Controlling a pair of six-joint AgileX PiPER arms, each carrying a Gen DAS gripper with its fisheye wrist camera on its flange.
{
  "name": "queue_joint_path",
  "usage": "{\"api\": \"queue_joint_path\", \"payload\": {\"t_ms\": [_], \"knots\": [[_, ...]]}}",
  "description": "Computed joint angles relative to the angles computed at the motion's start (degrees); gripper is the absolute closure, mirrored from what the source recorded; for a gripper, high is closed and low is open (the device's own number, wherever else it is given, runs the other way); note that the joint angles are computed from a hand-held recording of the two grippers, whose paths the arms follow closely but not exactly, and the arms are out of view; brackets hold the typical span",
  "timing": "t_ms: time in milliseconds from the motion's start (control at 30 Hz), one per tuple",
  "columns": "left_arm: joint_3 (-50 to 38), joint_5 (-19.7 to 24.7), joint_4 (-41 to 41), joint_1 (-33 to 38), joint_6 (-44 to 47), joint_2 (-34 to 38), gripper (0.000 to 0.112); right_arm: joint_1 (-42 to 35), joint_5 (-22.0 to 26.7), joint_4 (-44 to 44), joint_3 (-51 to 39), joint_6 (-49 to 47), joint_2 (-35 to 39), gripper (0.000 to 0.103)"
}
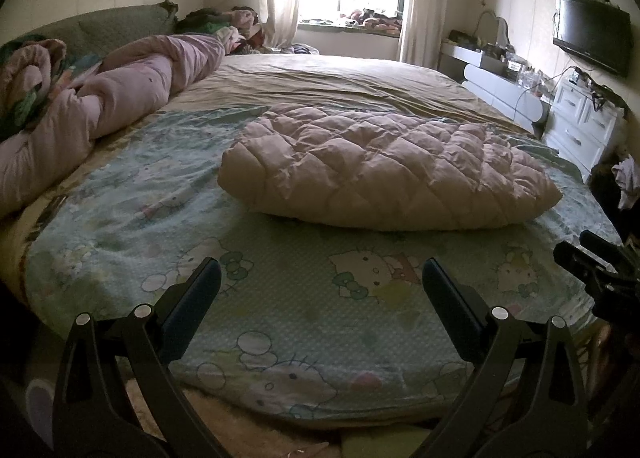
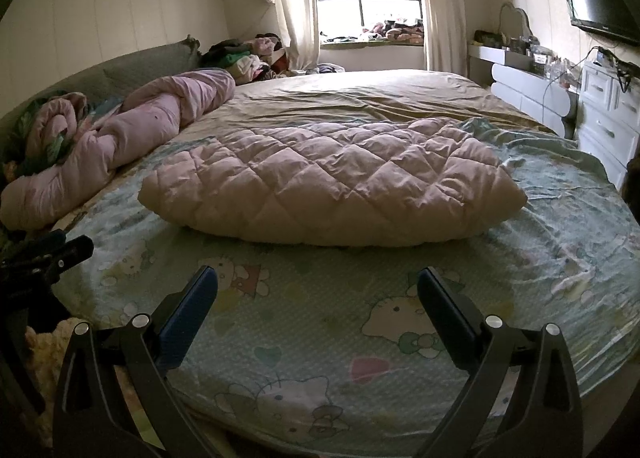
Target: Fold large clothes
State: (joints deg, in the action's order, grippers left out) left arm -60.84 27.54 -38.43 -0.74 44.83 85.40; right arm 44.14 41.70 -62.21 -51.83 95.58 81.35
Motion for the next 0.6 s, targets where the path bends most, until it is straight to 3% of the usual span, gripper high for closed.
{"api": "queue_joint_path", "payload": {"t_ms": [600], "knots": [[0.01,0.19,-1.21,0.51,1.51,-0.04,0.018,0.29,0.91,0.96,-0.83,-1.11,0.38,0.004]]}}
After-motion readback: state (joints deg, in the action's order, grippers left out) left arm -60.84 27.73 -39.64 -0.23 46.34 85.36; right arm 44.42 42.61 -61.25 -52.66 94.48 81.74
